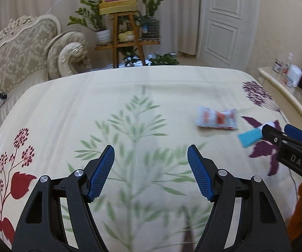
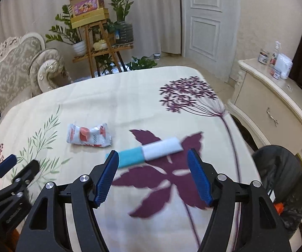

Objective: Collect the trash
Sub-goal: 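Move both open tools back over the table, then lower the right tool onto the blue-white tube and close it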

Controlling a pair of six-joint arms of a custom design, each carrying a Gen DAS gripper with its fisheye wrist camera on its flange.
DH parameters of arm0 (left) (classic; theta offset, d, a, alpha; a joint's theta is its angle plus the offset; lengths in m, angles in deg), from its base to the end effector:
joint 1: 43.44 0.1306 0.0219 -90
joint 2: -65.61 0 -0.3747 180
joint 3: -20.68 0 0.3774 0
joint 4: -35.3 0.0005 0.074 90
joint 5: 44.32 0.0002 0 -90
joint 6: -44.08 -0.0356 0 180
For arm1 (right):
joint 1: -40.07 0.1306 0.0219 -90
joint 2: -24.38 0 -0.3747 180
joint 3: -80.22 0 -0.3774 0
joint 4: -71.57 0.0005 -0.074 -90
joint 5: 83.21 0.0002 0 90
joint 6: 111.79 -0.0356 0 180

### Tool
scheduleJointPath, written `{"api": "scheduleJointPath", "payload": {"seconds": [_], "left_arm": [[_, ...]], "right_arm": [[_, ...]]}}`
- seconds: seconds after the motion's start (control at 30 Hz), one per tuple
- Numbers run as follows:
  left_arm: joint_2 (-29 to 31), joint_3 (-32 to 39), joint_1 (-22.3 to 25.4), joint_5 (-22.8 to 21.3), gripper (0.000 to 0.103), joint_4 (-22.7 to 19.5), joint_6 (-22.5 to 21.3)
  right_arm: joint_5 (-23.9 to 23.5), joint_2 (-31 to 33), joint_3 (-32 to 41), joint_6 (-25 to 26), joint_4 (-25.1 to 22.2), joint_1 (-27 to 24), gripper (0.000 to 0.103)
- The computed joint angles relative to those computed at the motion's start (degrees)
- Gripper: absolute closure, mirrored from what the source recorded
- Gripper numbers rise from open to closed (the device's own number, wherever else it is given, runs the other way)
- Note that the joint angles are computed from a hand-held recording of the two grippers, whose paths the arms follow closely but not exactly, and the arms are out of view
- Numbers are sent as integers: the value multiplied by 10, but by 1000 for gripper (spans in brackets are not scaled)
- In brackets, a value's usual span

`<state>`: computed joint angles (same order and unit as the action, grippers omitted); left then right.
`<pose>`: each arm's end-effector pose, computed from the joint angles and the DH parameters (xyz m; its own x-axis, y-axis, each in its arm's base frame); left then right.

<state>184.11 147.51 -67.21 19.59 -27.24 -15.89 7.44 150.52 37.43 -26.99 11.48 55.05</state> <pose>0.5881 -0.2424 0.4285 -0.7061 -0.1801 -0.6848 -0.2619 0.9650 0.0162 0.6619 0.1762 0.4228 -0.7491 -0.1066 -0.6539 -0.1841 0.9816 0.0509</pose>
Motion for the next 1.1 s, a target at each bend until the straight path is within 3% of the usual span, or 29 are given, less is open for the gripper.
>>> {"api": "scheduleJointPath", "payload": {"seconds": [0.33,0.4,0.83,1.1], "left_arm": [[-10,-25,21,27,33,13,4],[-9,-27,22,34,33,15,4],[-10,-29,13,43,33,20,5],[-3,-19,1,50,33,14,5]], "right_arm": [[67,132,217,-6,-142,21,37],[74,137,225,-2,-153,22,37],[76,-3,-10,25,-58,1,35],[55,-39,-63,34,-31,-11,34]]}}
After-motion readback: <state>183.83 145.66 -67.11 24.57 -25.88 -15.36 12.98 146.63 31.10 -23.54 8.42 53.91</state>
